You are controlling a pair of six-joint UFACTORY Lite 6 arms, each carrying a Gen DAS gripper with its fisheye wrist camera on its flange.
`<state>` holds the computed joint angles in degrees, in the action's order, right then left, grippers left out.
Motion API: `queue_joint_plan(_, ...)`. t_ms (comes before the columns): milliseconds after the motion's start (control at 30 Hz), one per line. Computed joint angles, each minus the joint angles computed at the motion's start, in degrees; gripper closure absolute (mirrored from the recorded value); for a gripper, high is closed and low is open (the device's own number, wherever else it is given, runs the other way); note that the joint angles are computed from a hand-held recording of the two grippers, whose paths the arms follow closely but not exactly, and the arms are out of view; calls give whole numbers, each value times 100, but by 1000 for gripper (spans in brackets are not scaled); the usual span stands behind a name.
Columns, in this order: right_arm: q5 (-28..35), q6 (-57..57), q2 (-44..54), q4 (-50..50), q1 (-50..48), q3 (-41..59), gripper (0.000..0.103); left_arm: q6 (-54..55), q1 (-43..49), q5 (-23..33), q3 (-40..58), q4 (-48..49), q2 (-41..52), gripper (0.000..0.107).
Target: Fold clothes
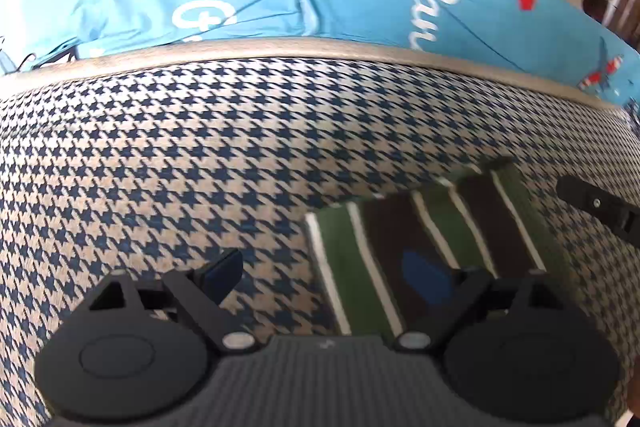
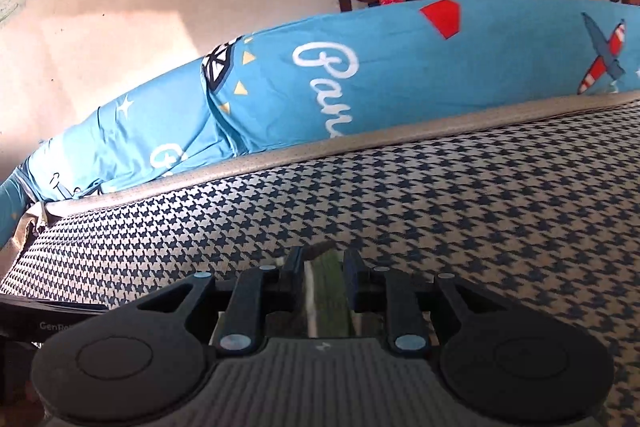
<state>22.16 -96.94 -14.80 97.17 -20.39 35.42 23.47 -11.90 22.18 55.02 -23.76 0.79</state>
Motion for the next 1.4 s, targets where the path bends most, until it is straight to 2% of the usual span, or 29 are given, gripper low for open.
queue_joint_plan(200, 581, 2172, -1249, -2022, -669, -713, 81, 386, -69, 297, -545, -373, -517, 16)
queue_joint_plan(300, 1007, 3001, -1810, -2777, -948, -1004, 81, 549, -73, 288, -544, -504, -390, 16)
queue_joint_plan(500, 937, 3855, -2387, -3529, -818, -1369, 81, 913, 81, 511, -829, -973, -685, 16)
queue_joint_plan(567, 861, 3975, -2382, -3625, -751, -1408, 81, 735, 1, 438, -918, -750, -715, 15)
queue_joint_plan(833, -200, 5046, -1666, -4553, 56, -1340, 78, -200, -463, -94, -1088, 325, -574, 11)
queue_joint_plan(1100, -774, 5730, -1641, -5134, 534, -1415, 74, -730, -589, -170, -1442, 839, -1039, 10)
queue_joint_plan(1233, -760, 6533, -2362, -5898, 627, -1644, 72, -1273, -687, -204, -1630, 1367, -1367, 8)
queue_joint_plan(1300, -561, 6897, -2770, -6134, 562, -1788, 72, -1799, -825, -268, -1892, 1894, -1669, 7)
queue_joint_plan(1400, -165, 7661, -3424, -6672, 490, -2033, 67, -2034, -900, -189, -2117, 2122, -2016, 7)
